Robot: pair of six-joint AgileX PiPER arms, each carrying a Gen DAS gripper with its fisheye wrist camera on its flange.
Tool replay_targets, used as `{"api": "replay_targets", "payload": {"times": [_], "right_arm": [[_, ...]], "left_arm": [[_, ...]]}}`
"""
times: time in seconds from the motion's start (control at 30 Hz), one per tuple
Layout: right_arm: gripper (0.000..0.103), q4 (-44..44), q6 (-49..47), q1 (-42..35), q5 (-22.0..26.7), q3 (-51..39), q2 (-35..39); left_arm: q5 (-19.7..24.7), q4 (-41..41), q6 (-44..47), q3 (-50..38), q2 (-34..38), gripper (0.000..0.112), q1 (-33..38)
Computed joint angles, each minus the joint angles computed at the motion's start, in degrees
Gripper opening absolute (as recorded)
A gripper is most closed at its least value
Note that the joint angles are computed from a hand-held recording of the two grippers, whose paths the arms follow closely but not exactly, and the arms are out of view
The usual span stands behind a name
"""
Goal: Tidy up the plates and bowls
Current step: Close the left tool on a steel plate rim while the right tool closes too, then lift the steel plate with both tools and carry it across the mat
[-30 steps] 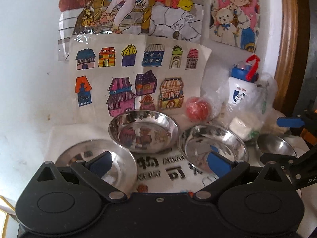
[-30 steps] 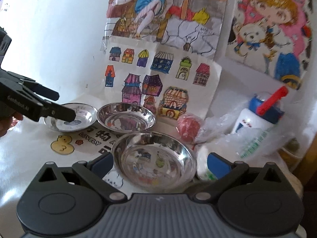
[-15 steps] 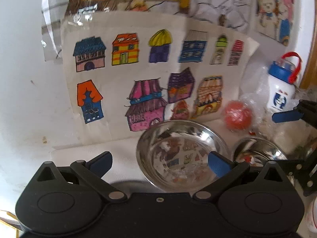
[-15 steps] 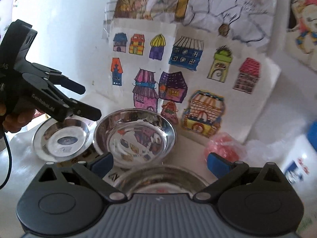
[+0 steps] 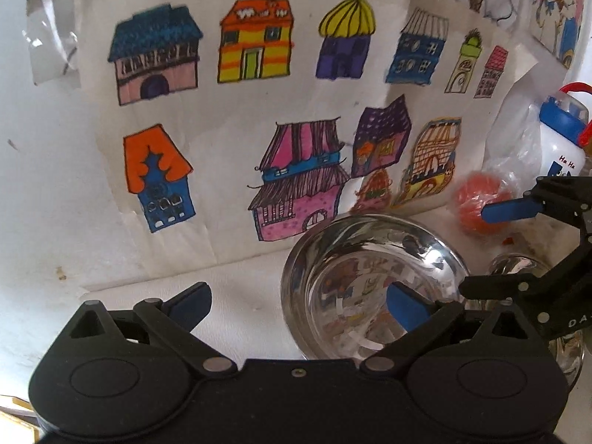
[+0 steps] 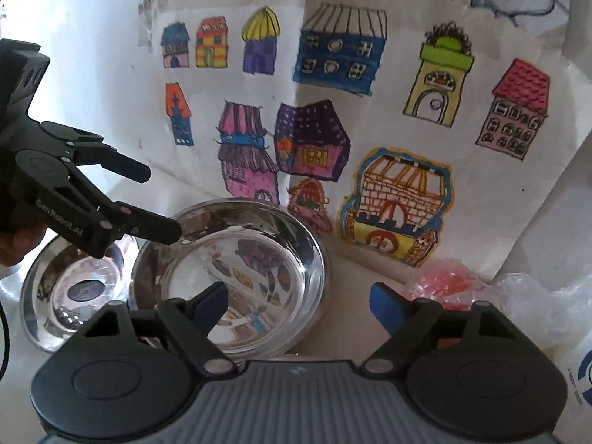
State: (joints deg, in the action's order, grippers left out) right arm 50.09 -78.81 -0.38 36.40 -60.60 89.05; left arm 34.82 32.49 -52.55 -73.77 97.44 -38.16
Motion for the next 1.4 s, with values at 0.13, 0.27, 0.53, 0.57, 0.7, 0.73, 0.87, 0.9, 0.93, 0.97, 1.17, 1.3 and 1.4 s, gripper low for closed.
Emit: {"api": "replay_targets", "payload": {"times": [0.13, 0.27, 0.53, 0.57, 0.7, 0.73, 0.87, 0.9, 0.93, 0.97, 1.17, 1.3, 1.4], "right_arm": [[0.080, -5.36, 6.25, 1.87, -1.14, -2.57, 2.46], [0.073, -7.43, 8.52, 2.83, -1.80, -3.78, 4.08], [0.057, -10.14, 12.84, 3.59, -2.59, -5.84, 6.83], [0.053, -10.40, 13.29, 3.44, -2.37, -6.20, 7.22], [0.039, -10.19, 13.56, 2.44, -0.86, -7.19, 8.50], [0.034, -9.97, 13.80, 2.26, -0.40, -7.52, 8.92], [0.026, -9.00, 13.32, 1.63, 0.52, -7.69, 9.71], [0.021, -9.05, 13.60, 1.62, 0.71, -7.87, 9.95], [0.020, -9.64, 14.58, 1.75, 0.82, -7.22, 8.96], [0.019, -9.27, 14.49, 1.67, 0.72, -7.23, 9.08], [0.016, -7.46, 17.31, 1.82, 0.12, -6.13, 8.89], [0.014, -6.32, 18.89, 0.95, 1.33, -6.47, 8.73], [0.013, -4.79, 18.31, 0.44, 1.78, -6.03, 8.21]], "left_arm": [[-0.33, -3.39, 3.52, -0.52, 0.93, 0.094, 1.24], [-0.69, -7.74, 7.19, -0.90, 1.43, 0.085, 2.38], [-1.49, -15.79, 12.83, -1.36, 2.12, 0.063, 4.98], [-1.13, -16.87, 13.54, -1.71, 2.41, 0.060, 5.22], [-0.79, -20.94, 15.78, -2.11, 3.00, 0.044, 6.15], [-0.57, -21.59, 16.21, -2.29, 3.13, 0.041, 6.23], [0.76, -23.59, 16.98, -3.21, 3.72, 0.029, 6.45], [0.91, -24.54, 17.45, -3.40, 3.91, 0.022, 6.65], [1.41, -24.84, 17.28, -3.80, 4.20, 0.019, 6.72], [1.53, -24.34, 16.58, -3.82, 4.22, 0.017, 6.65], [1.78, -24.41, 12.78, -3.57, 3.95, 0.009, 6.96], [3.47, -21.10, 6.75, -4.67, 3.99, 0.007, 5.92], [4.08, -20.26, 3.59, -4.88, 3.33, 0.007, 6.12]]}}
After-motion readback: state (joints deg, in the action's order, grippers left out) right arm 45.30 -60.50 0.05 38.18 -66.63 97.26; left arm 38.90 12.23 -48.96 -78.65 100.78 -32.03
